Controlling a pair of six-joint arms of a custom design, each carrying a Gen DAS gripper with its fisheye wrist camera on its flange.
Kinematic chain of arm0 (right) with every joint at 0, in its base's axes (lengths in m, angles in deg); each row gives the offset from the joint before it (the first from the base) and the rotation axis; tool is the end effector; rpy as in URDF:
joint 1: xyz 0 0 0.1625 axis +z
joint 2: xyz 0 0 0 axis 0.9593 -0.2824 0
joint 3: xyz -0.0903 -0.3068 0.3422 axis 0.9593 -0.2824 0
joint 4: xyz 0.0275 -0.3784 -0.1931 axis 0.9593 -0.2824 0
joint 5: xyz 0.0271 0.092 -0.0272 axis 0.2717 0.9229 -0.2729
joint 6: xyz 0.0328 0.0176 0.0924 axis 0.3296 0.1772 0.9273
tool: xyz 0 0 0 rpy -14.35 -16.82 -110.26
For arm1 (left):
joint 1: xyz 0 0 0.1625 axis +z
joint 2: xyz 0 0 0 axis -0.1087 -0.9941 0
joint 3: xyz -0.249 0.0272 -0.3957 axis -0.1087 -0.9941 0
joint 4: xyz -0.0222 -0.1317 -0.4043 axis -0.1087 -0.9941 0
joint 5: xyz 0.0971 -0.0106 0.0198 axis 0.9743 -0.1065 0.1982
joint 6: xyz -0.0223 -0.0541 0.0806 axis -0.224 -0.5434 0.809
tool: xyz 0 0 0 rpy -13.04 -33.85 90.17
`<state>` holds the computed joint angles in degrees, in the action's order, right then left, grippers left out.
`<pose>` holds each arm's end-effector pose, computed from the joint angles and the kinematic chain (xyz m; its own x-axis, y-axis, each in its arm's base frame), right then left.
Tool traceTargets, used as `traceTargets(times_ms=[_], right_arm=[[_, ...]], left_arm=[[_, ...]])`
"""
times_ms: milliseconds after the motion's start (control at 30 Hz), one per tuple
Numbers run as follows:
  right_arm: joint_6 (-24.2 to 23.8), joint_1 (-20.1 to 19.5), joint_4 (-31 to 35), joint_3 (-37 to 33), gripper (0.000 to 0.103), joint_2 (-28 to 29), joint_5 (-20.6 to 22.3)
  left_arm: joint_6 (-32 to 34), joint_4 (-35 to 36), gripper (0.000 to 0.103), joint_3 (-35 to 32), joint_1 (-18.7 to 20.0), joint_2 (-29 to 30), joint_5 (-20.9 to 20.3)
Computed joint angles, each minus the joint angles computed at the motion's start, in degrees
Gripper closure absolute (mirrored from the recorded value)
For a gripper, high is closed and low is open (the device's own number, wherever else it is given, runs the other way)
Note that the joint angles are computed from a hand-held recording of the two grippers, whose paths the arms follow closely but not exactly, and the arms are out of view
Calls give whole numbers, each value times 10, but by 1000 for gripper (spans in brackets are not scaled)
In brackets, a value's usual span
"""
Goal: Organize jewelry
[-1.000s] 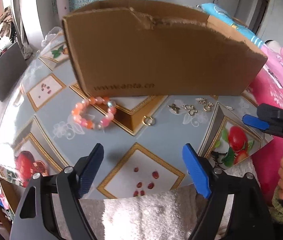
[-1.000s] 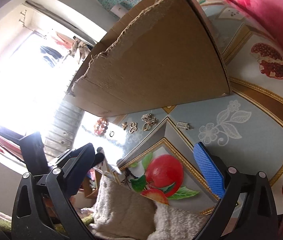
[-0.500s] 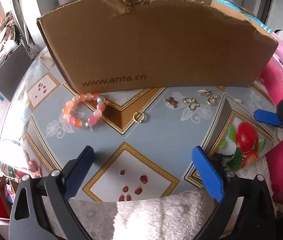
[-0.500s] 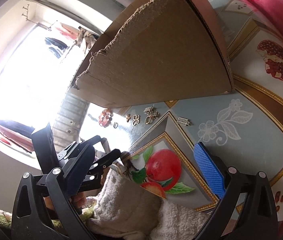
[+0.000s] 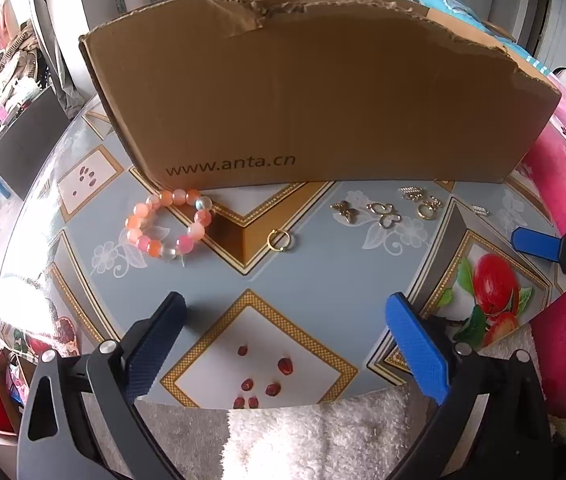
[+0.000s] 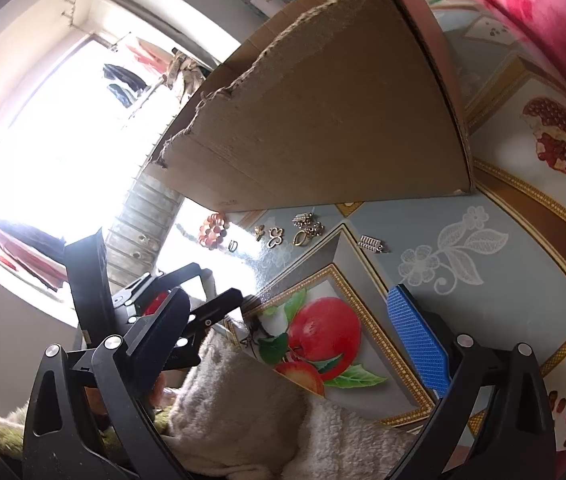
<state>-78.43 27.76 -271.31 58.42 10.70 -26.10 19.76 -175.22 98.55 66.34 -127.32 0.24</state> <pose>0.2037 -0.4311 0.0229 -0.9978 0.0230 0.0615 -0.0209 0.7762 -0.6301 -0.0743 -0.5102 0.1925 -0.5789 0.5578 -0.5947 0.7088 0.7049 -0.0288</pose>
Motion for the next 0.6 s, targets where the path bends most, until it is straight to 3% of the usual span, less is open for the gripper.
traceTargets(times_ms=[233, 467, 600], right_arm=[[-2, -6, 11, 9, 8, -12, 10], [34, -12, 55, 9, 8, -34, 20], [51, -2, 52, 13, 24, -35, -17]], left_arm=[[23, -6, 6, -3, 11, -1, -13], [44, 2, 6, -12, 29, -9, -43], [72, 0, 6, -14, 44, -18, -67]])
